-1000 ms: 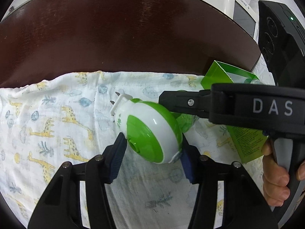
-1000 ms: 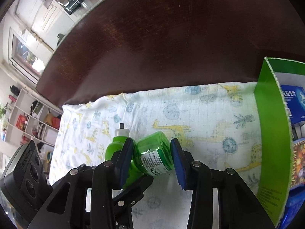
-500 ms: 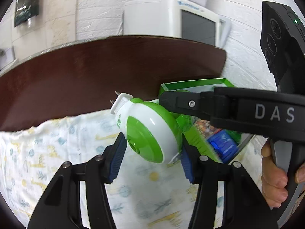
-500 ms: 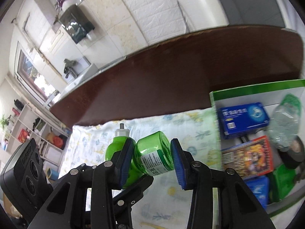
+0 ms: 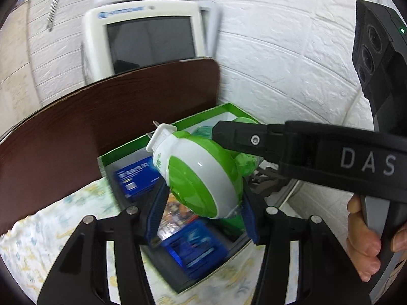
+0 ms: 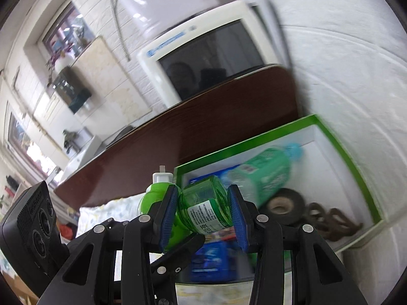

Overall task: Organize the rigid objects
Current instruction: 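Carry the plug-in device into the green box and release it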

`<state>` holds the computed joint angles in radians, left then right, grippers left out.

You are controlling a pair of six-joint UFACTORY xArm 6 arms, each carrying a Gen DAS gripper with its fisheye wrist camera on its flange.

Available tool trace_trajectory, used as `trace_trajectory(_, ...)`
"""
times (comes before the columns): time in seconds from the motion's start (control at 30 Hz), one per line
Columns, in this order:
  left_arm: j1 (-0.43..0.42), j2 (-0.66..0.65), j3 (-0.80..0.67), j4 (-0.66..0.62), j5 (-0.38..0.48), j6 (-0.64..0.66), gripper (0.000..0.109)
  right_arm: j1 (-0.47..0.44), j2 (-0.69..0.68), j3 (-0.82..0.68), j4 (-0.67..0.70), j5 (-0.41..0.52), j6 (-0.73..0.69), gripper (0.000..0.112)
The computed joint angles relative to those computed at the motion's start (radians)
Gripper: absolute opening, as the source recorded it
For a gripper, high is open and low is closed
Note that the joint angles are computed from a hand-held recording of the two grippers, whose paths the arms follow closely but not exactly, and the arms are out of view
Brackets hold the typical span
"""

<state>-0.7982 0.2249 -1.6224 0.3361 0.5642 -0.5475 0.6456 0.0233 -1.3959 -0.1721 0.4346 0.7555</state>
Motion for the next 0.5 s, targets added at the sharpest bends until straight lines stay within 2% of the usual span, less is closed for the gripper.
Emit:
trace_trajectory(0.2, -0.030, 0.153, -0.200, -0.057, 0.086, 0.093, 0.052, -0.073, -0.078, 0.109, -0.035, -0.025, 0.055, 0.043)
trace_trajectory(0.5, -0.045, 0.351, -0.479, -0.101, 0.228, 0.161, 0.052, -0.132, -0.107, 0.190, -0.039, -0.048, 0.074, 0.043)
